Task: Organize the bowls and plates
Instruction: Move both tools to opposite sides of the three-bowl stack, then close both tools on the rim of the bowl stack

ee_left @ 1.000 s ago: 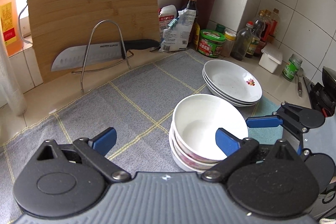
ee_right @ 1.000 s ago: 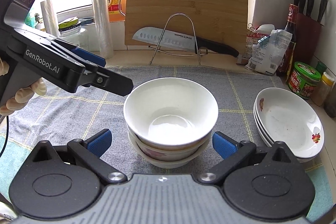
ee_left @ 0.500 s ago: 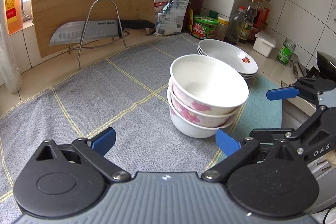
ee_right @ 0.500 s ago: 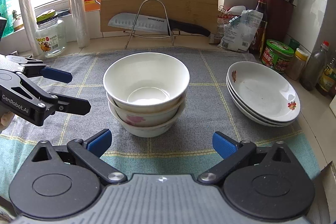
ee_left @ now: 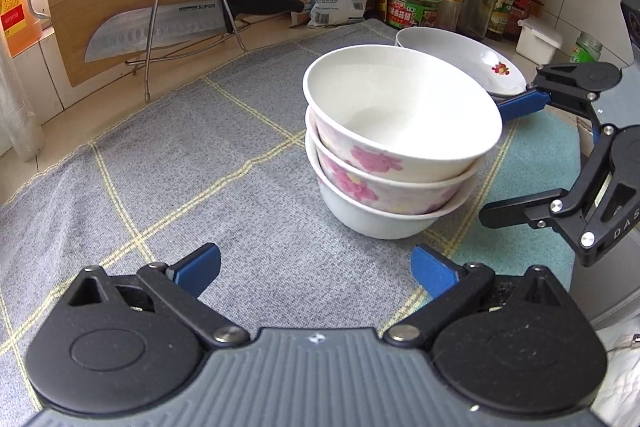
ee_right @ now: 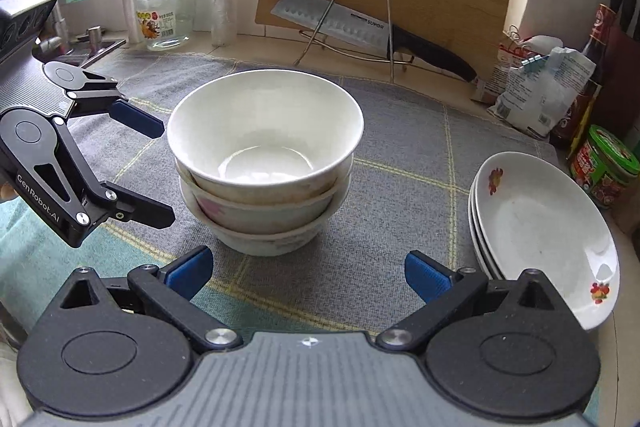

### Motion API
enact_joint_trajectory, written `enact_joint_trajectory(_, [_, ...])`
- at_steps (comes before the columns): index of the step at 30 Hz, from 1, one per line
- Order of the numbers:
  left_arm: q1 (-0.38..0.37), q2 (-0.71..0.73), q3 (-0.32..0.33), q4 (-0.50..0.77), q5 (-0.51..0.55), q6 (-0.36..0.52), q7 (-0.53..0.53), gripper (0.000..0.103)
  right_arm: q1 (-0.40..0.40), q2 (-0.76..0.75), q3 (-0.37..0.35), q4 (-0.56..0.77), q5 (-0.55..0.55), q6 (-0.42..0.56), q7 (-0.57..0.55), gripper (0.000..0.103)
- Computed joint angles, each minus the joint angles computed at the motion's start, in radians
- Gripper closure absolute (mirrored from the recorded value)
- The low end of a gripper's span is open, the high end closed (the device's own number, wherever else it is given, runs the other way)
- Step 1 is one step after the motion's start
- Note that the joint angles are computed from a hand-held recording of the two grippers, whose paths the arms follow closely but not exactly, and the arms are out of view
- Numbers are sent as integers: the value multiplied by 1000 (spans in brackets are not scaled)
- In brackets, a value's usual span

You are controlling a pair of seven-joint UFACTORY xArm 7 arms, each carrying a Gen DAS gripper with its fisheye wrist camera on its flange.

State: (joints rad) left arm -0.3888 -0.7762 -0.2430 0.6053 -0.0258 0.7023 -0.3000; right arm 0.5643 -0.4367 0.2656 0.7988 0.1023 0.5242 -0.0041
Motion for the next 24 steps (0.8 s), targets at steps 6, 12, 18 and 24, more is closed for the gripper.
enact_joint_trajectory(6, [67, 106, -123, 121, 72, 103, -187, 2, 134, 62, -217, 29, 249, 28, -493, 0])
enact_joint_trajectory(12, [48, 167, -145, 191, 138, 171, -285, 2, 142, 110, -273, 82, 414, 106, -773, 0])
enact_joint_trajectory(18, [8, 183, -103, 188, 164, 147, -242, 3, 88, 147, -233, 121, 465, 132, -879, 0])
enact_joint_trajectory(24, [-28, 176, -45, 152, 139, 86, -111, 4, 25, 191, -179, 187, 474, 188, -972, 0])
